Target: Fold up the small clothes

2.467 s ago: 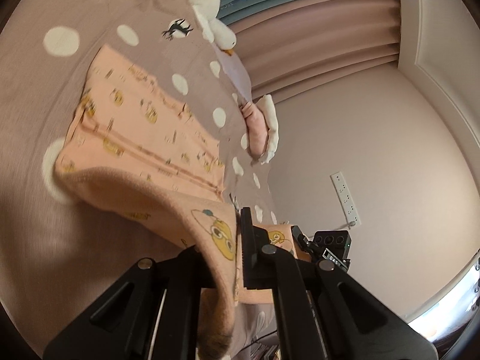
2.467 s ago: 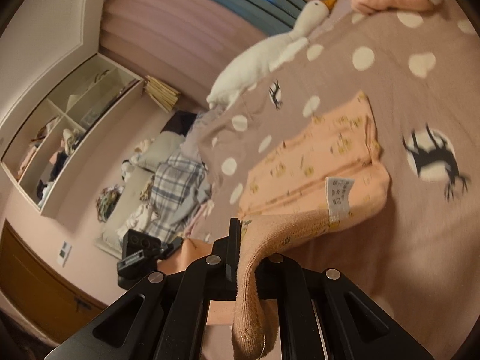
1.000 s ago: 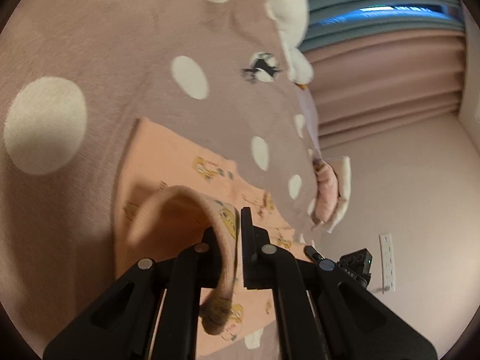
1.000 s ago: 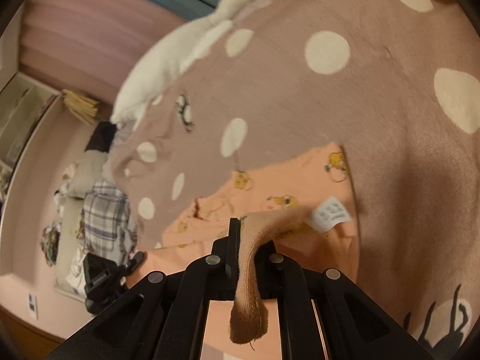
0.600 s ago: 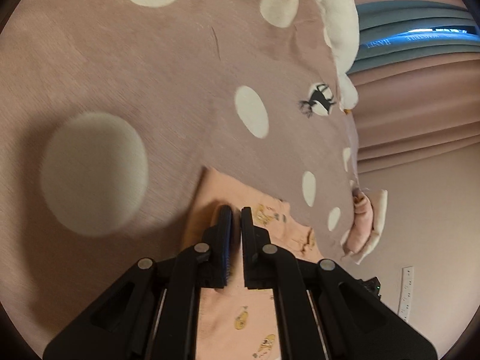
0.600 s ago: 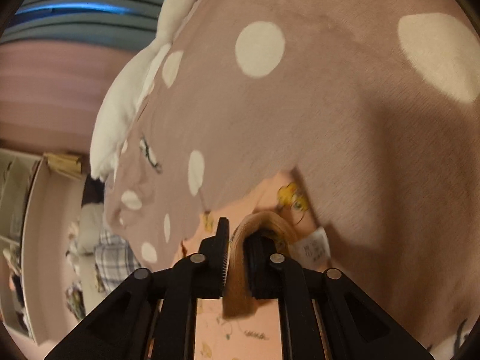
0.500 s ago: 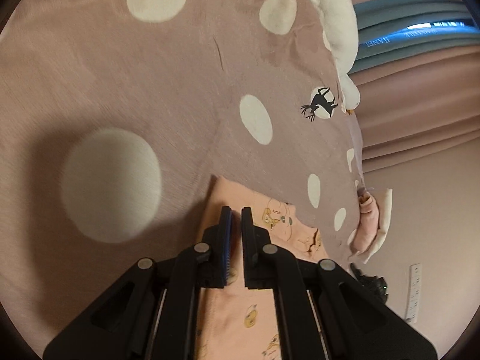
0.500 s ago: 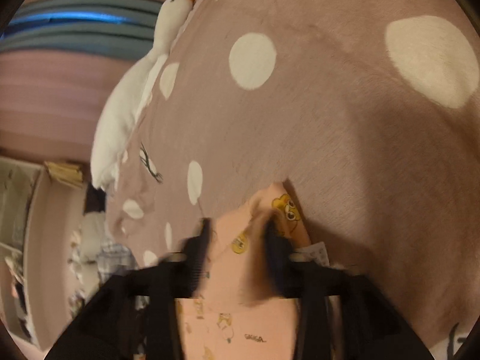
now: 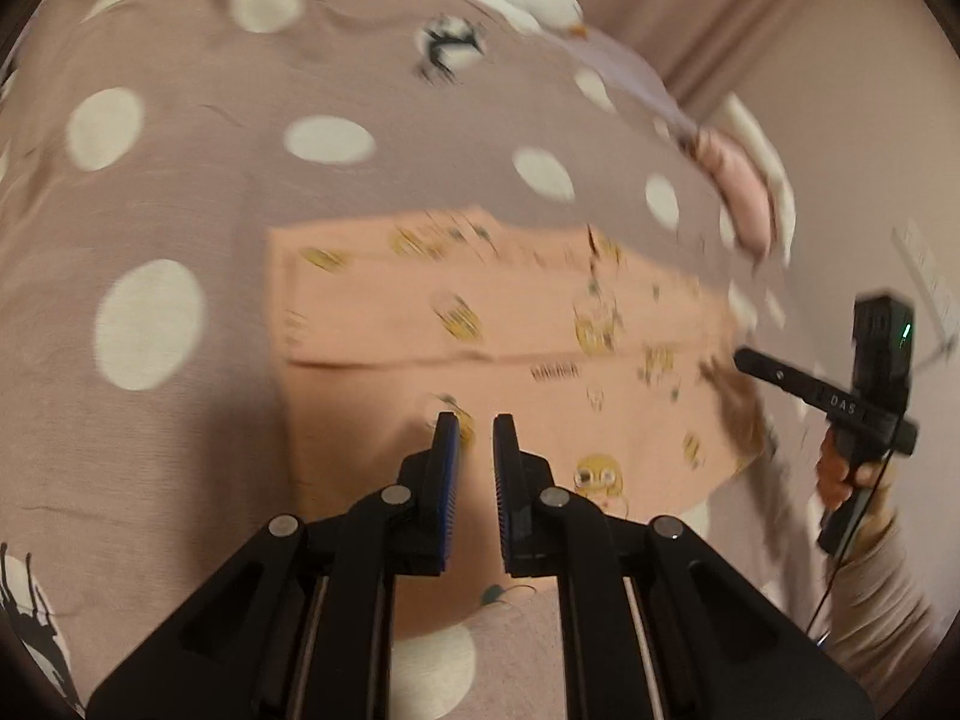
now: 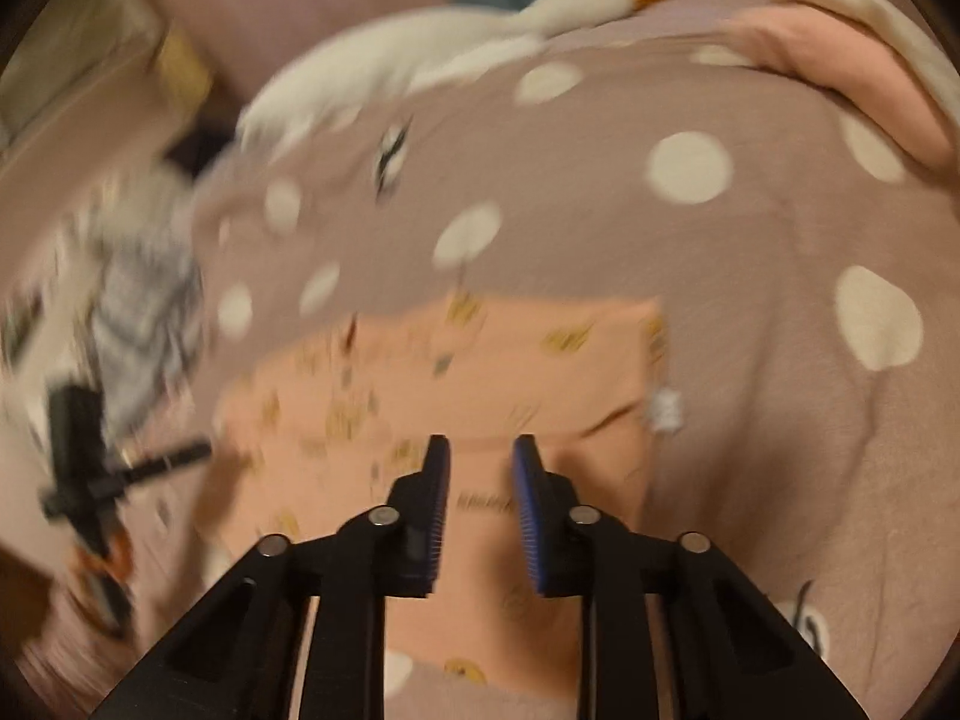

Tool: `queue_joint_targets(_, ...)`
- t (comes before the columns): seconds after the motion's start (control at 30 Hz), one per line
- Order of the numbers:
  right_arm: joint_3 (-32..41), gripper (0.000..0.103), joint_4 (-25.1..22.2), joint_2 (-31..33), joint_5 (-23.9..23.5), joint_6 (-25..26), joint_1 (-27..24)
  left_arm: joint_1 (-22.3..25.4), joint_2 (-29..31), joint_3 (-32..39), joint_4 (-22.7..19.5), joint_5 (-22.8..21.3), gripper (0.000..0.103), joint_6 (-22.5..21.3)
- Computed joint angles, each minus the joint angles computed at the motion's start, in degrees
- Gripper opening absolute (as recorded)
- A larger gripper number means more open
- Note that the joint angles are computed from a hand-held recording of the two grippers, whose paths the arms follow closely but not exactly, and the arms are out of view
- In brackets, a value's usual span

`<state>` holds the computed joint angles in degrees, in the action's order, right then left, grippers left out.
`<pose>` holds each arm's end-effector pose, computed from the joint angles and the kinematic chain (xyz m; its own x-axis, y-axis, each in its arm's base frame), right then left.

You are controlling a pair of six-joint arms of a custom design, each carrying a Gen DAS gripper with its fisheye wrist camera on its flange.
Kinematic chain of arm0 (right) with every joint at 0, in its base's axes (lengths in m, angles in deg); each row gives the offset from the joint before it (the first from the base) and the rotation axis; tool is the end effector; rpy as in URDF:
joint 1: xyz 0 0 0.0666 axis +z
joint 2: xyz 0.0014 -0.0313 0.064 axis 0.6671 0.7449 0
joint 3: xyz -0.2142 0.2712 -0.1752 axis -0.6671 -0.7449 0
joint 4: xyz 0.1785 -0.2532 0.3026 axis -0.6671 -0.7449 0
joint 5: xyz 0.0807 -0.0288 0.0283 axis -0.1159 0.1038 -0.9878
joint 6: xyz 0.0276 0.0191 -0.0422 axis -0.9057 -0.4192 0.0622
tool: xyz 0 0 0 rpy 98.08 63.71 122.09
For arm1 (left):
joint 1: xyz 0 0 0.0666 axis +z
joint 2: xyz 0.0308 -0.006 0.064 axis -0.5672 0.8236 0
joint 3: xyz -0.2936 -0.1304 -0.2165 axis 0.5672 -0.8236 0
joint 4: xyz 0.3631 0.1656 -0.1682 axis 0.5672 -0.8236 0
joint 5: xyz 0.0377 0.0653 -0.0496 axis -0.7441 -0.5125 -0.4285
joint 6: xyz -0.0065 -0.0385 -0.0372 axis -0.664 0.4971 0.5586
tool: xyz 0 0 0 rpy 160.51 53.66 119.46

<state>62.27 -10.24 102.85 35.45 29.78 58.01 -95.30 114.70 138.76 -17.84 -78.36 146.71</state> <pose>0.3844 0.1301 0.4446 -0.7112 -0.3907 -0.5845 -0.6486 0.6854 0.3310 0.2284 -0.3762 0.4243 -0.7549 -0.4121 -0.5101 -0.2169 0.8910 -0.3989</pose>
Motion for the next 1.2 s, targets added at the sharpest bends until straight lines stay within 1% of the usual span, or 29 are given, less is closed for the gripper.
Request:
queue_joint_targets(0.03, -0.3, 0.018, -0.4, 0.2, 2.6, 1.0, 1.8, 0.3, 0.4, -0.1, 0.3, 0.8, 0.010, -0.5)
queue_joint_targets(0.1, -0.2, 0.018, -0.3, 1.2, 6.0, 1.9, 4.3, 1.6, 2.7, 0.4, 0.8, 3.4, 0.010, -2.0)
queue_joint_targets(0.17, -0.2, 0.018, 0.2, 2.1, 9.4, 2.6, 6.4, 3.0, 4.2, 0.5, 0.7, 5.1, 0.010, -2.5)
queue_joint_targets(0.2, 0.2, 0.018, 0.9, 2.8, 10.9, 2.6, 7.3, 3.8, 4.5, 0.1, 1.9, 5.5, 0.010, -3.1)
queue_joint_targets(0.23, -0.1, 0.018, 1.5, 2.9, 11.6, 2.8, 7.4, 4.1, 4.6, 0.2, 2.3, 5.2, 0.010, -3.3)
queue_joint_targets(0.3, 0.5, 0.018, 3.1, 3.9, 12.9, 1.7, 8.6, 5.5, 4.5, 0.2, 3.7, 5.3, 0.010, -3.0)
queue_joint_targets(0.43, 3.8, 0.018, 6.7, 7.9, 13.3, -2.2, 9.0, 9.6, 4.4, 0.0, 7.1, 5.9, 0.010, -1.9)
queue_joint_targets(0.47, 4.4, 0.018, 7.7, 8.5, 13.7, -3.1, 9.0, 10.8, 4.4, 0.2, 7.9, 5.4, 0.010, -1.1)
queue_joint_targets(0.53, 6.5, 0.018, 9.7, 10.3, 15.1, -5.6, 9.3, 12.4, 4.1, 1.0, 7.9, 4.0, 0.010, 0.4)
queue_joint_targets(0.6, 8.3, 0.018, 11.7, 11.1, 15.8, -8.6, 9.1, 13.6, 2.4, 0.8, 8.7, 1.8, 0.010, 2.9)
queue_joint_targets(0.67, 8.9, 0.018, 13.0, 11.0, 15.4, -10.1, 8.5, 14.1, 0.9, 0.8, 8.2, -0.1, 0.011, 4.5)
queue_joint_targets(0.77, 8.5, 0.018, 13.6, 9.8, 13.0, -10.7, 7.3, 13.0, -1.0, 0.5, 7.1, -1.6, 0.017, 3.7)
queue_joint_targets(0.8, 7.9, 0.018, 13.5, 9.2, 12.4, -10.1, 7.0, 12.1, -1.3, 0.4, 5.9, -1.5, 0.018, 3.3)
queue_joint_targets(0.87, 6.6, 0.018, 11.5, 8.0, 11.7, -8.0, 6.0, 10.1, -1.8, 0.1, 3.8, -1.1, 0.018, 2.9)
queue_joint_targets(0.93, 5.3, 0.018, 10.2, 7.0, 11.2, -6.3, 5.3, 7.5, -2.0, -0.2, 1.6, -1.8, 0.018, 3.0)
queue_joint_targets(1.07, 1.2, 0.018, 7.0, 3.1, 8.3, -1.9, 2.9, 2.0, -1.8, -1.3, 0.2, -2.9, 0.018, 2.6)
queue_joint_targets(1.13, -1.0, 0.018, 5.7, 1.0, 8.6, 0.9, 2.5, -0.2, -0.7, -0.9, -2.3, -2.9, 0.018, 2.9)
queue_joint_targets(1.17, -2.2, 0.018, 5.0, -0.1, 9.1, 2.1, 2.3, -1.2, -0.2, -0.9, -3.0, -2.7, 0.018, 3.3)
queue_joint_targets(1.2, -3.2, 0.018, 3.9, -0.9, 9.2, 3.1, 2.1, -2.6, -0.2, -1.8, -2.2, -1.7, 0.018, 4.0)
